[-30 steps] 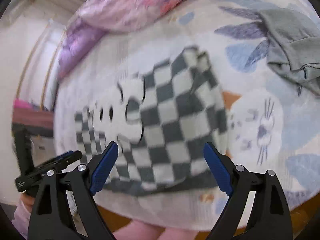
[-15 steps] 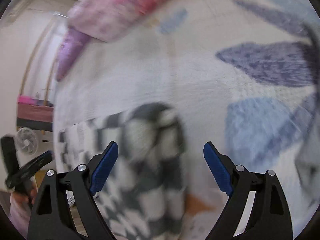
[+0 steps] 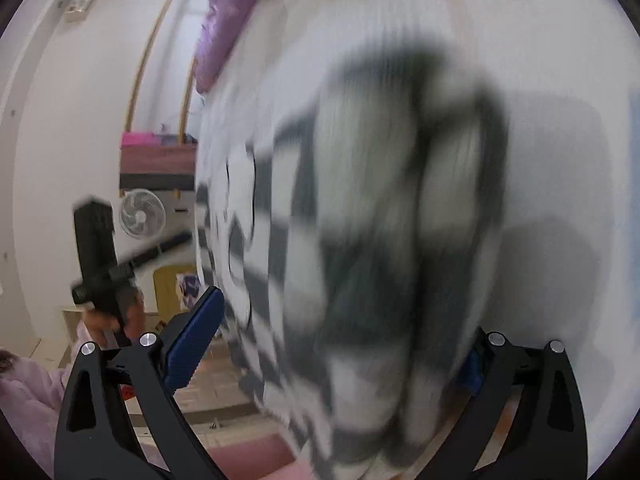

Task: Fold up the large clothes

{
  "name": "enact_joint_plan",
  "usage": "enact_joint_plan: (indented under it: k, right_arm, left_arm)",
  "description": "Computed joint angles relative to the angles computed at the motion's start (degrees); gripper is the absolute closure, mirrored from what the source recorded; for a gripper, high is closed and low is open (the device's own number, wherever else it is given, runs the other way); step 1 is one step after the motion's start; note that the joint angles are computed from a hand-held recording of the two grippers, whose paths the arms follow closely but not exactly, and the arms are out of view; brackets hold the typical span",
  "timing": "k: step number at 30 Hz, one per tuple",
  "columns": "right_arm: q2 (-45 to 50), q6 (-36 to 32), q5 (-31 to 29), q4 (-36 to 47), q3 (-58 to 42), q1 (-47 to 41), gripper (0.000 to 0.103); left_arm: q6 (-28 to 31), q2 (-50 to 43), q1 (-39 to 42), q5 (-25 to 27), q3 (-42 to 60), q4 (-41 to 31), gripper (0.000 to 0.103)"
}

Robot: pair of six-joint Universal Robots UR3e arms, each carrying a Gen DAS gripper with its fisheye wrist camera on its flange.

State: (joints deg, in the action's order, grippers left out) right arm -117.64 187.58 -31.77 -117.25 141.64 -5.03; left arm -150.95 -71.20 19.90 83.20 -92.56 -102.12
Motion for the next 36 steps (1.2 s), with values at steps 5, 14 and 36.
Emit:
enact_joint_plan:
  k: [5, 14, 36]
  right_arm:
    - [1.6, 26.9, -10.5, -13.6, -0.9, 16.5, 0.054]
    - [4.1, 56.9, -25.0, -29.8, 0.1, 27.6, 0.066]
    - [12.7, 67.0, -29.8, -34.9, -6.5, 34.9, 0.063]
  left_arm:
    - [-1.4, -4.6, -3.1, -1.2, 3.6, 1.5, 0.042]
    - [-2.8, -26.2, -12.0, 3.3, 14.6, 7.8, 0.097]
    - [-2.6, -28.8, -8.7, 6.7, 17.6, -8.4, 0.103]
